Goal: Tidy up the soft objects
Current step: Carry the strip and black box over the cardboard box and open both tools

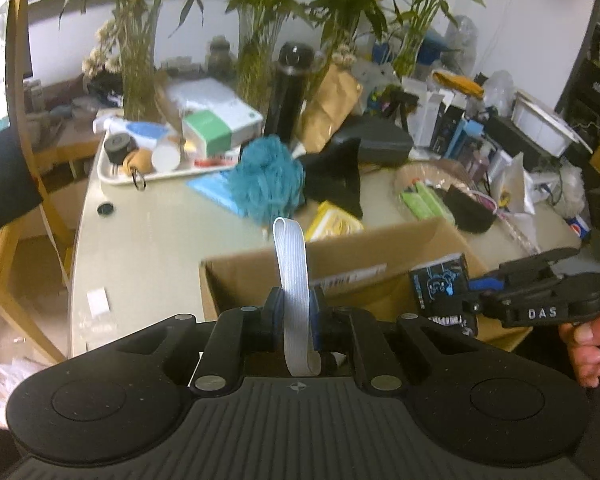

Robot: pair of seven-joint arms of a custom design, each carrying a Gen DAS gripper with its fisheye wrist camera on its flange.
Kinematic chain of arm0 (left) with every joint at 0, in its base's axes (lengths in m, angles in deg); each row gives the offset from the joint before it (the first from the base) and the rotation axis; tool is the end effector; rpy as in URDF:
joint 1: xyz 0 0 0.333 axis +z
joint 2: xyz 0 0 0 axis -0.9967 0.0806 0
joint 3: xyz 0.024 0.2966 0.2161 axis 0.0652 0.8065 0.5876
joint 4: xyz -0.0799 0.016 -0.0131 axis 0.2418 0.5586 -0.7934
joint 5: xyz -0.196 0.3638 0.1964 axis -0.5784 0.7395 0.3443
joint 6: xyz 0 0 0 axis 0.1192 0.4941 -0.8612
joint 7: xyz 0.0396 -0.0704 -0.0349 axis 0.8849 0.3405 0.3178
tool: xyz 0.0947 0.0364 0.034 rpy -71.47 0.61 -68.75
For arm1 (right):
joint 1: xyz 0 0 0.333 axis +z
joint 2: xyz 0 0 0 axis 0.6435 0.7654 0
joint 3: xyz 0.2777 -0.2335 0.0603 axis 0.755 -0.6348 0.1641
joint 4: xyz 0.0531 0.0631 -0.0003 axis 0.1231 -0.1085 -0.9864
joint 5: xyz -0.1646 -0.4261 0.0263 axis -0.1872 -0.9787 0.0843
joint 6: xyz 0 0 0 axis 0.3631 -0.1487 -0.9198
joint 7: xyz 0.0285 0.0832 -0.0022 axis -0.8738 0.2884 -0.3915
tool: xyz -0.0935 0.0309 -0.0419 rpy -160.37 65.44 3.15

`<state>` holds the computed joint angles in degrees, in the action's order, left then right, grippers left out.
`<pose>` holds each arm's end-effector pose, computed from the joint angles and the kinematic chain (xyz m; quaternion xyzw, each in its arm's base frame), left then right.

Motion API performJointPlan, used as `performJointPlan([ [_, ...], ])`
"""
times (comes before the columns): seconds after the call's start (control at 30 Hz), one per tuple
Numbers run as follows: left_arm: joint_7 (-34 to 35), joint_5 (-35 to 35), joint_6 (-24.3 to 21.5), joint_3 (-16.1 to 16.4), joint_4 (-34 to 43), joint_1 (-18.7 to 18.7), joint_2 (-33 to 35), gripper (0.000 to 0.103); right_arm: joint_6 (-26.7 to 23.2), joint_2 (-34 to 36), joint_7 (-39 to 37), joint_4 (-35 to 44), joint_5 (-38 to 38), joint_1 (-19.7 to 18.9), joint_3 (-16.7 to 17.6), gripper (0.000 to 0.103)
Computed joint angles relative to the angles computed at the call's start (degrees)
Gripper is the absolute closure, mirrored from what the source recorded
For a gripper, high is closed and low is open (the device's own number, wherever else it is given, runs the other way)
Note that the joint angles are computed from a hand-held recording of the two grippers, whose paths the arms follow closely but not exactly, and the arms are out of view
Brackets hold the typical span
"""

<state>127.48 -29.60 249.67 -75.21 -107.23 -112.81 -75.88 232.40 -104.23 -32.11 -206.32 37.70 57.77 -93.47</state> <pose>0.4556 -0.1760 0.4851 -0.5436 0.7530 -0.3424 0.1426 0.4672 0.0950 0.4723 -0.7371 0.5572 -0.0272 0.3813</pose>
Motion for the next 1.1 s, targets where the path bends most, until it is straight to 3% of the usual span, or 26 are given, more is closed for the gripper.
performJointPlan([
  [0.37,-6.1,3.0,-2.6,-2.9,-1.9,3.1,-0.9,0.088,-0.2,-0.2,4.1,-0.7,-5.0,-0.8,0.7,0.075],
  [0.5,-8.9,5.7,-2.7,-4.4,-2.3,5.0,-1.1,0.082,-0.1,-0.1,3.3,-0.5,-4.4,-0.3,0.2,0.073],
  [0.53,-9.2,5.9,-2.5,-4.3,-2.4,4.9,-1.1,0.080,-0.2,-0.1,2.8,-0.5,-4.0,-0.1,0.0,0.067],
  [0.63,-8.5,4.7,-0.9,-2.3,-3.1,2.8,-1.5,0.070,1.2,-0.7,1.1,-0.9,-2.6,0.4,-0.1,0.028],
  [0.67,-7.9,4.1,-0.3,-1.5,-3.4,1.9,-1.7,0.066,1.9,-1.0,0.2,-1.1,-1.9,0.8,-0.2,0.020],
  [0.77,-7.1,3.0,1.8,0.0,-4.0,0.0,-2.2,0.058,3.8,-1.6,-2.1,-1.6,0.0,1.7,-0.6,0.011],
  [0.9,-8.6,4.3,2.6,-0.4,-4.1,0.3,-2.0,0.058,6.2,-1.6,-3.7,-1.7,1.6,2.4,-0.8,0.004],
  [1.1,-18.2,14.4,9.2,-9.9,-6.1,10.6,-2.7,0.043,9.8,-1.6,-5.1,-2.1,4.0,3.4,-1.2,0.000],
])
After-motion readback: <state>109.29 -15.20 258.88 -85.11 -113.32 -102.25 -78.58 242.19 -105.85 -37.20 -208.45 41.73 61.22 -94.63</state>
